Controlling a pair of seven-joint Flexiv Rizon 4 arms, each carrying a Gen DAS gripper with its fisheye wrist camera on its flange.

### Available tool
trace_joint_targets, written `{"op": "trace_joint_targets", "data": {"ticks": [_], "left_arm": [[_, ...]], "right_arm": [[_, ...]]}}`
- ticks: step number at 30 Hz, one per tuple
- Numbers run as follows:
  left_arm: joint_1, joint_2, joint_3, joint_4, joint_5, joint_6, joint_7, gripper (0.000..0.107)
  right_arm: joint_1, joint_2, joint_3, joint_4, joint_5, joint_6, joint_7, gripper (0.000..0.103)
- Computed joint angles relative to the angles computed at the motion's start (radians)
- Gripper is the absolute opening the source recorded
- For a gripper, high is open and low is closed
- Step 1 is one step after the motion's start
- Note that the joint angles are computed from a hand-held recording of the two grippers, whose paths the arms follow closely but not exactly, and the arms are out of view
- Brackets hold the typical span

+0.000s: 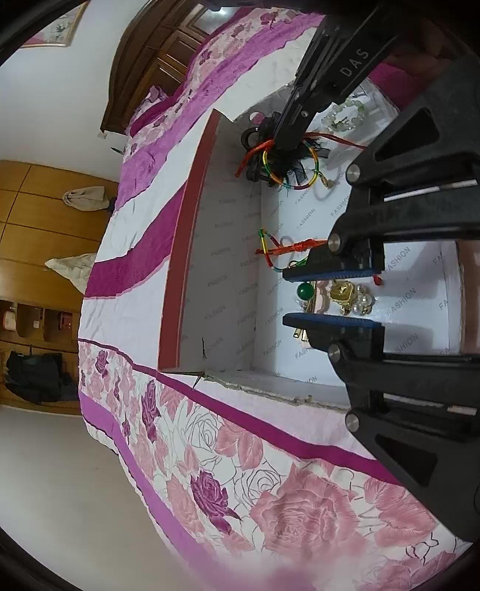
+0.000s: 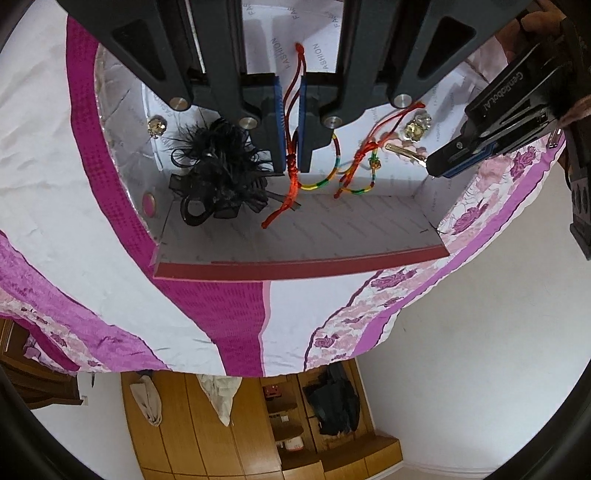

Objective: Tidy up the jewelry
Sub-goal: 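Open the left tool releasing the earring while the right tool releases the bracelet into the box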

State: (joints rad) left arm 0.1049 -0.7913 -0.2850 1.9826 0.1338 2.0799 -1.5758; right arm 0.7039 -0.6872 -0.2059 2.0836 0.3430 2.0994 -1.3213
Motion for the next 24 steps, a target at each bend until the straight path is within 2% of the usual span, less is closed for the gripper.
{"op": "trace_joint_targets", "data": {"ticks": [3,5,7,16,24], "left_arm": [[0.017,0.002,-0.018,0.000,0.013,-0.013,0.000,0.016],[0.023,0.006,-0.025,0.002,0.016,-0.018,-0.002,0.024],[0.020,0.015,-0.020,0.012,0.013,-0.011,-0.005,0.028],[0.045,0.102,-0.030,0.087,0.046,0.008,-0.033,0.031],[0.074,0.199,-0.037,0.182,0.104,0.035,-0.081,0.034]], "right_arm": [[-0.046,0.008,0.043,0.001,-0.037,-0.004,0.012,0.013],[-0.043,0.012,0.040,0.003,-0.039,-0.010,0.014,0.023],[-0.052,0.018,0.050,0.010,-0.047,0.000,0.016,0.024],[-0.018,0.101,0.046,0.077,-0.006,0.030,-0.020,0.026],[0.036,0.225,0.054,0.175,0.091,0.057,-0.092,0.029]]}}
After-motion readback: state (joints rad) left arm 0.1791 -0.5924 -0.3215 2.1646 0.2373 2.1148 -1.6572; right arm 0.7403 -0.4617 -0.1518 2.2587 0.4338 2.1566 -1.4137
